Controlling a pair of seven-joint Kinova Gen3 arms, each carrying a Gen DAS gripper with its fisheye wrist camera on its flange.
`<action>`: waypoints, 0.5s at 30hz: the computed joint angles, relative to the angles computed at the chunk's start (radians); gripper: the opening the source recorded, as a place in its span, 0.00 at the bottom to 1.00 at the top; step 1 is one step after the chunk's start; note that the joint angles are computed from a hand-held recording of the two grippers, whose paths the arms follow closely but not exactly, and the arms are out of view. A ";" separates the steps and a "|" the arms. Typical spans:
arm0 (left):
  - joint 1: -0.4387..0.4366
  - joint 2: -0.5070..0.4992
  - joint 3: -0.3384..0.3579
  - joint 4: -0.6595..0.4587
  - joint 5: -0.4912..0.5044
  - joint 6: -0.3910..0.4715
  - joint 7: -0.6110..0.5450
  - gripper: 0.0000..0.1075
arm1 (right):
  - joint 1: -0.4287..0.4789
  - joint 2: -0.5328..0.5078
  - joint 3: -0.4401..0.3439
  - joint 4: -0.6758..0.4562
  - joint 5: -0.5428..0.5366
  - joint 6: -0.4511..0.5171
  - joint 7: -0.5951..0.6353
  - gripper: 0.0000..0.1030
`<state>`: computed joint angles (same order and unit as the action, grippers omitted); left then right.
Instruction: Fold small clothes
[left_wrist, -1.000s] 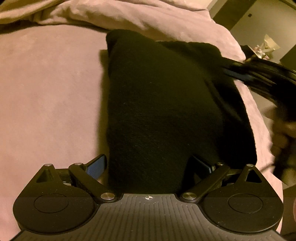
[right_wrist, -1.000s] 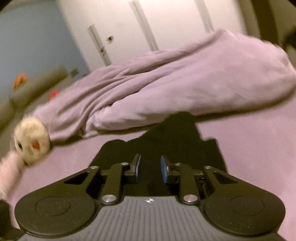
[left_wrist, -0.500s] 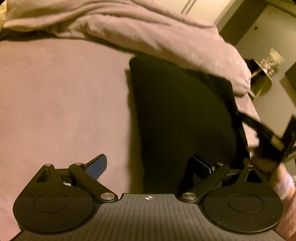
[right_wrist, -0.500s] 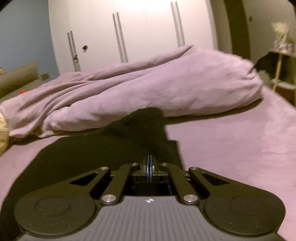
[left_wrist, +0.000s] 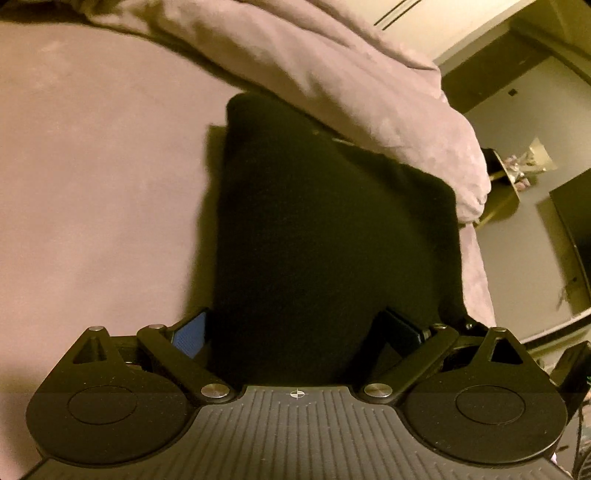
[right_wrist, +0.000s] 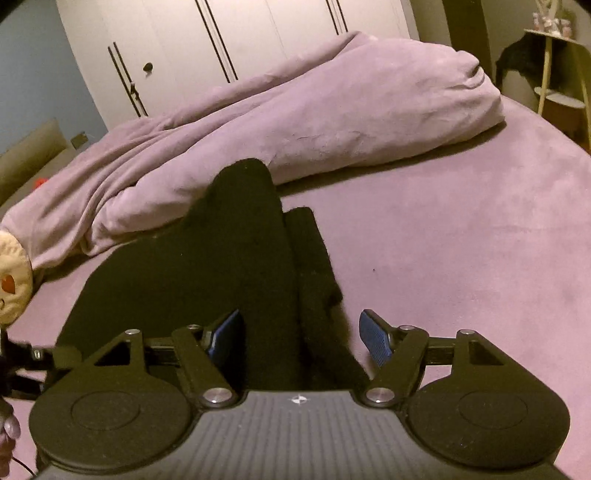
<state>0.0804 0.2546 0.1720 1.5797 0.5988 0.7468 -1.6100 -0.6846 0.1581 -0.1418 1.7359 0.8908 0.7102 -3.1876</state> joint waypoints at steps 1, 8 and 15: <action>0.042 -0.022 -0.027 0.012 -0.041 -0.035 0.039 0.93 | -0.045 -0.003 0.021 -0.011 0.041 0.041 -0.024 0.68; 0.362 -0.018 -0.274 -0.023 -0.302 -0.189 0.264 0.93 | -0.202 0.125 0.113 -0.142 0.292 0.123 0.061 0.38; 0.467 0.095 -0.341 -0.166 -0.482 -0.190 0.545 0.95 | -0.062 0.340 -0.039 -0.387 0.293 0.193 0.248 0.21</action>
